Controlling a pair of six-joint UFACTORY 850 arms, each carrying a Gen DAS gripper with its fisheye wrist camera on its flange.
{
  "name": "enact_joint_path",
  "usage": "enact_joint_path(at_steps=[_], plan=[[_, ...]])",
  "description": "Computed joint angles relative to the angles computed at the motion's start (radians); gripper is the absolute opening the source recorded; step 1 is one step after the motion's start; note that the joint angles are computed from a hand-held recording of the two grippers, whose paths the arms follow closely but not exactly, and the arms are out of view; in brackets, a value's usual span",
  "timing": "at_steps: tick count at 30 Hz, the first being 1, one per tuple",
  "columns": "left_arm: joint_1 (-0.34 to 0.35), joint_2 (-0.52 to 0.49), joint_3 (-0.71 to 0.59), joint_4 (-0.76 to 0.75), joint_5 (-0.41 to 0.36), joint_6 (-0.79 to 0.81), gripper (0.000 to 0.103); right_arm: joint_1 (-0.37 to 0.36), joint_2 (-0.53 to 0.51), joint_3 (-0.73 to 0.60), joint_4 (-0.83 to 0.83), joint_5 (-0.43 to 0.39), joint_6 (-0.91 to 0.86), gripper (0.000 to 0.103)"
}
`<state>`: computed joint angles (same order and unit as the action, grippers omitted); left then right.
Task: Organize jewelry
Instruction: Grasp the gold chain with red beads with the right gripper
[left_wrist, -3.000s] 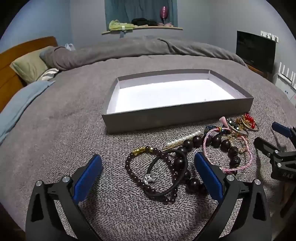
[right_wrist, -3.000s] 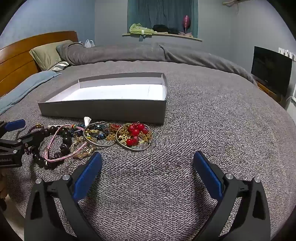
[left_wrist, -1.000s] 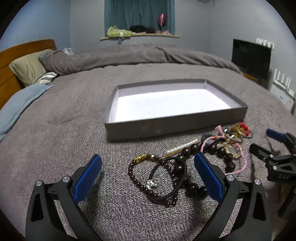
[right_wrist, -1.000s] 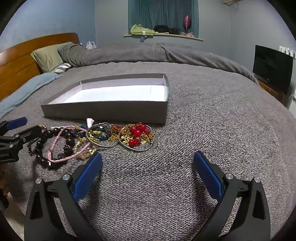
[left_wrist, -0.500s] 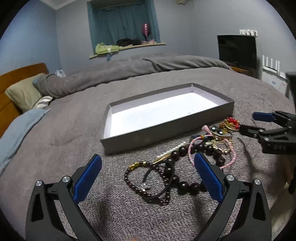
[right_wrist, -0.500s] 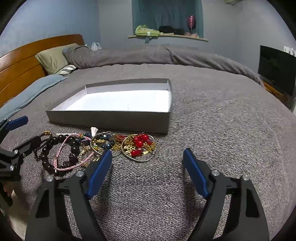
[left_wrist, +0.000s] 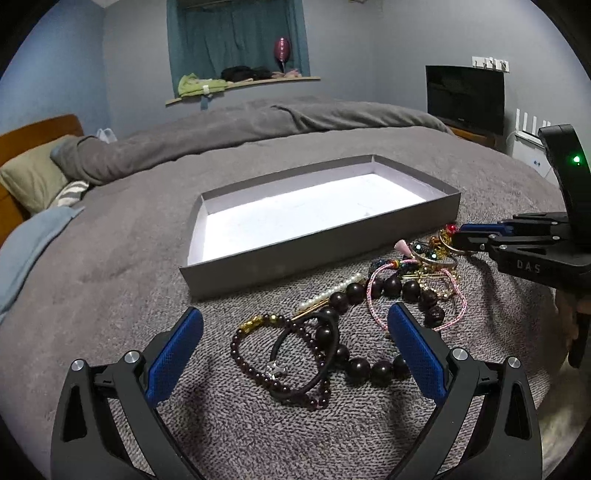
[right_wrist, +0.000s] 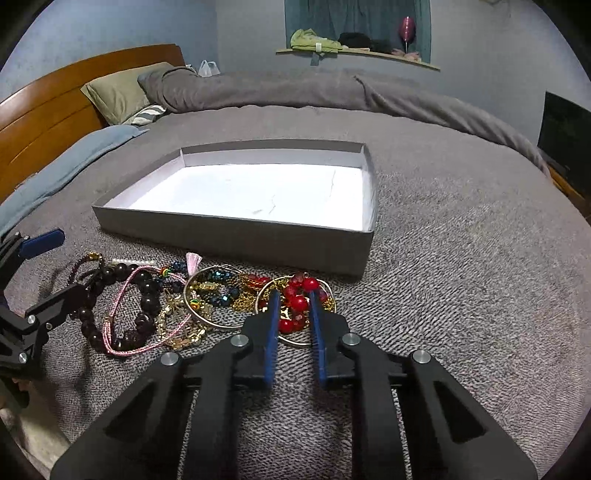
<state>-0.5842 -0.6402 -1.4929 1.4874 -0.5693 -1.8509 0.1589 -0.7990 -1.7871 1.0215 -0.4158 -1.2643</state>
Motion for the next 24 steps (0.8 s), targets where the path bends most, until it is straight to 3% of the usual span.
enact_joint_path(at_steps=[1,7,17,24], plan=[[0.001,-0.001,-0.001,0.000,0.003,0.000,0.099,-0.002,0.007,0.010,0.042,0.001,-0.043,0.009],[0.006,-0.003,-0.003,0.003,0.015,0.004,0.099,-0.015,0.057,0.059,0.260,-0.017,-0.243,0.009],[0.004,-0.001,0.002,0.015,0.022,-0.007,0.099,-0.036,0.107,0.048,0.389,-0.087,-0.326,0.009],[0.003,0.012,0.000,0.043,0.073,-0.020,0.099,-0.044,0.140,0.056,0.481,-0.105,-0.390,0.009]])
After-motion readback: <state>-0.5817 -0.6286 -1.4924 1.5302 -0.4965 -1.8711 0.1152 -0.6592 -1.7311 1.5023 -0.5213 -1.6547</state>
